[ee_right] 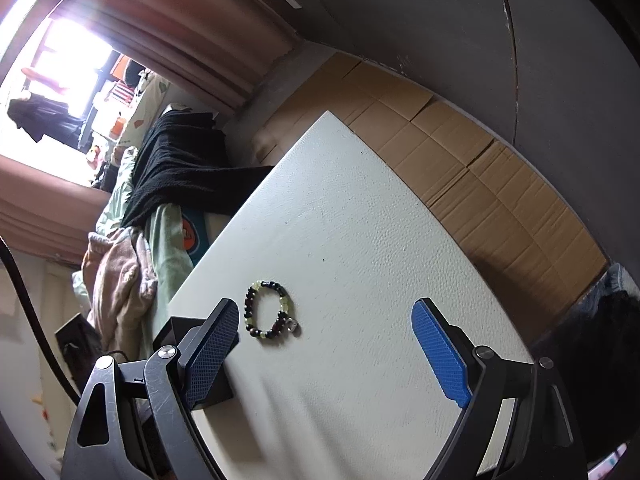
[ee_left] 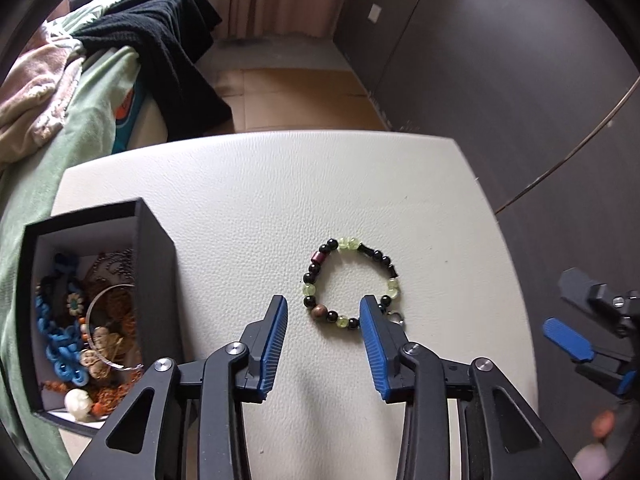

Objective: Organize jewelry
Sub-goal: 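Move the left tool to the beaded bracelet and close on it, then carry the beaded bracelet to the box with the left tool while the right tool grasps the small ring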

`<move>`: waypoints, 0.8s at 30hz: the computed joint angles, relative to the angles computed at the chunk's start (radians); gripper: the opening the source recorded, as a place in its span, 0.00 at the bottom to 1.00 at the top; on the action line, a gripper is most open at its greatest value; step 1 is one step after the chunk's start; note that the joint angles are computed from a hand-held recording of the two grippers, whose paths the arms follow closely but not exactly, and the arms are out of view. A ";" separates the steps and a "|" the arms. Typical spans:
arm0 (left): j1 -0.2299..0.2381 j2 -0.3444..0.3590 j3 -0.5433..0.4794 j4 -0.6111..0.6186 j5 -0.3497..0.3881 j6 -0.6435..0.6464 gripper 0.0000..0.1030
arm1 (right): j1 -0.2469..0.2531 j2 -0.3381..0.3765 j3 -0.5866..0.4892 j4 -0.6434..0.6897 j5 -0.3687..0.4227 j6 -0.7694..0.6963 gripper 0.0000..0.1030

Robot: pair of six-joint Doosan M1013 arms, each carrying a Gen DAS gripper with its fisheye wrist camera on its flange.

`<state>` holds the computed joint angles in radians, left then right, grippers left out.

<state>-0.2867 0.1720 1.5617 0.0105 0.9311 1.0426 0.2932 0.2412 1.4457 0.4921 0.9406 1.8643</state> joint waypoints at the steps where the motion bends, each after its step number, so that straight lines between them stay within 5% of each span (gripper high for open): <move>1: -0.001 0.006 -0.002 0.006 0.005 -0.002 0.37 | -0.001 0.003 -0.003 0.000 0.003 0.001 0.86; 10: -0.047 0.034 -0.017 0.150 0.064 -0.069 0.30 | 0.000 0.014 -0.013 -0.003 0.017 0.014 0.86; 13: -0.055 0.031 -0.013 0.181 0.078 -0.066 0.12 | 0.005 0.015 -0.015 -0.011 0.022 0.014 0.86; 21: -0.001 -0.019 0.029 0.049 -0.010 -0.014 0.10 | 0.038 0.037 -0.042 -0.053 0.062 -0.039 0.85; 24: 0.012 -0.042 0.038 0.036 -0.043 -0.015 0.10 | 0.054 0.048 -0.052 -0.064 0.073 -0.063 0.74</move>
